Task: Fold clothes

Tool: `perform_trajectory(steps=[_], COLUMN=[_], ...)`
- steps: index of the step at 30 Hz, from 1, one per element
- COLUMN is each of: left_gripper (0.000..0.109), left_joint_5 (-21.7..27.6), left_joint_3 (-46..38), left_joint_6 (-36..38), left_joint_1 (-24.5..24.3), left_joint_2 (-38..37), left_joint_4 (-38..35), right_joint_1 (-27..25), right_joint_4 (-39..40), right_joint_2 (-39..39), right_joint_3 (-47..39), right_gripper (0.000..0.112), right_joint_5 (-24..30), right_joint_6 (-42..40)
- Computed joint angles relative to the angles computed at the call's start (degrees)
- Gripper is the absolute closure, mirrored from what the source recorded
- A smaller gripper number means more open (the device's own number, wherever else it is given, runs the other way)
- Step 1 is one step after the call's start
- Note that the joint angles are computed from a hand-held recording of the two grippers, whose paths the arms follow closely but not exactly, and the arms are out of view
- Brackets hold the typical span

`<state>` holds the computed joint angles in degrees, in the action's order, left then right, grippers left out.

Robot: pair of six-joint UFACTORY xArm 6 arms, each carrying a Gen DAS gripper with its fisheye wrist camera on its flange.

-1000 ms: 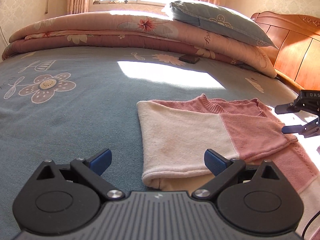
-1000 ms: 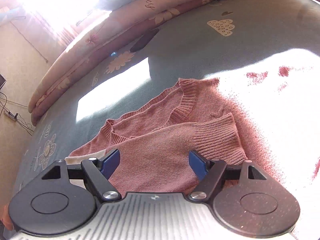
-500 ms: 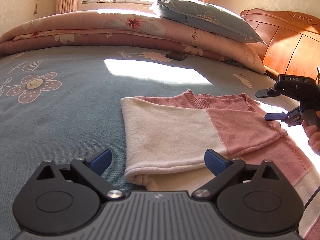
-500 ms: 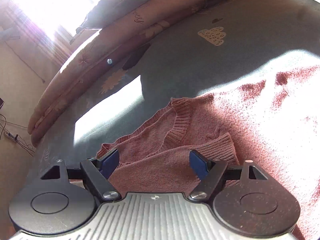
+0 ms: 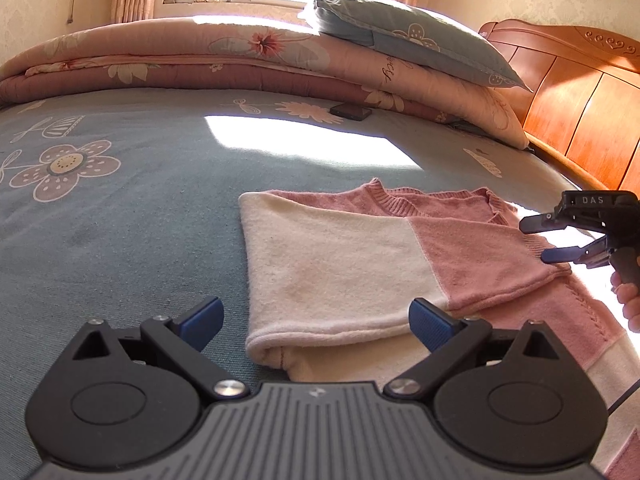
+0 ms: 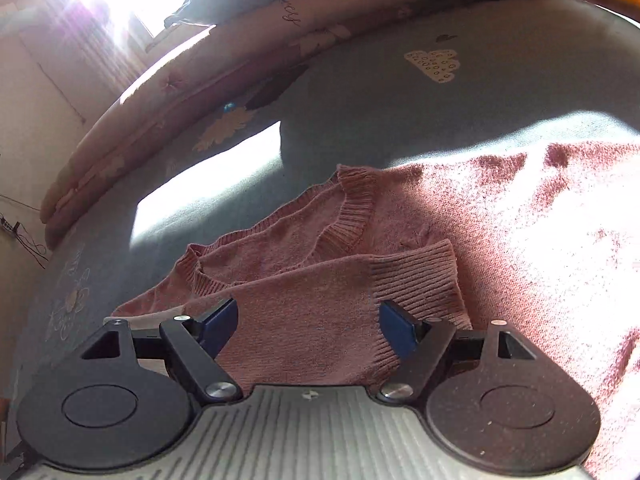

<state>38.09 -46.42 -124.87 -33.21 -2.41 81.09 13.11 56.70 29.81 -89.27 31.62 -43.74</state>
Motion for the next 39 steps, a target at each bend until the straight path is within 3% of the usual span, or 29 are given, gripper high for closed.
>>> perform_trajectory(steps=[2, 4, 7, 10, 13, 15, 18, 22, 24, 26, 28, 31, 34, 36, 39], left_gripper=[0.010, 0.010, 0.010, 0.010, 0.010, 0.010, 0.010, 0.010, 0.009, 0.009, 0.009, 0.009, 0.009, 0.009, 0.009], left_joint_5=[-0.27, -0.32, -0.17, -0.30, 0.51, 1.28, 2.76, 4.92, 6.61, 10.18, 11.58, 10.22, 8.88, 9.36, 12.27], left_joint_3=[-0.11, -0.22, -0.37, -0.45, -0.41, -0.05, 0.95, 3.87, 5.69, 6.78, 8.73, 11.93, 13.44, 13.18, 11.59], left_joint_6=[0.18, 0.16, 0.29, 0.38, 0.12, -0.35, -0.15, -0.85, 0.19, 2.45, 1.66, -2.36, -6.02, -5.36, -2.60], left_joint_1=[0.10, 0.01, -0.18, -0.15, -0.35, -0.44, -0.43, 0.23, 0.72, 0.61, 1.11, 2.54, 3.36, 3.15, 1.94], left_joint_2=[0.09, 0.17, 0.33, 0.43, 0.31, -0.17, -1.31, -4.44, -6.53, -8.17, -10.45, -13.89, -15.38, -15.10, -13.56], left_joint_4=[-0.09, 0.12, 0.19, -0.10, -0.46, -0.58, -2.11, -4.22, -6.76, -11.27, -12.97, -12.44, -10.89, -11.06, -12.86], right_joint_1=[1.06, 1.25, 0.38, 0.70, 2.99, 4.42, 5.18, 8.82, 10.79, 13.32, 15.62, 18.20, 21.03, 22.56, 23.96], right_joint_4=[-4.96, -4.73, 5.98, 5.92, -5.87, -6.05, 4.07, 3.13, -0.25, -8.88, -8.93, 0.13, 1.60, 1.35, -5.15], right_joint_2=[-1.05, -1.78, -3.39, -3.64, -3.58, -4.39, -5.89, -6.73, -6.41, -6.46, -7.76, -10.20, -10.87, -10.52, -9.29], right_joint_3=[2.55, 3.60, 4.08, 4.44, 6.30, 8.01, 7.59, 8.53, 9.08, 11.04, 13.41, 15.06, 15.85, 15.91, 16.18], right_gripper=[0.031, 0.031, 0.031, 0.029, 0.029, 0.029, 0.029, 0.029, 0.029, 0.029, 0.029, 0.029, 0.028, 0.028, 0.027], right_joint_5=[-8.16, -10.51, -4.66, -1.30, -9.51, -14.54, -7.21, -4.46, -5.57, -11.65, -16.00, -15.14, -14.86, -14.40, -14.57], right_joint_6=[4.64, 5.33, -2.76, -3.84, 6.70, 8.64, -0.46, -5.81, -5.32, 0.31, -2.67, -15.29, -21.03, -22.68, -18.38])
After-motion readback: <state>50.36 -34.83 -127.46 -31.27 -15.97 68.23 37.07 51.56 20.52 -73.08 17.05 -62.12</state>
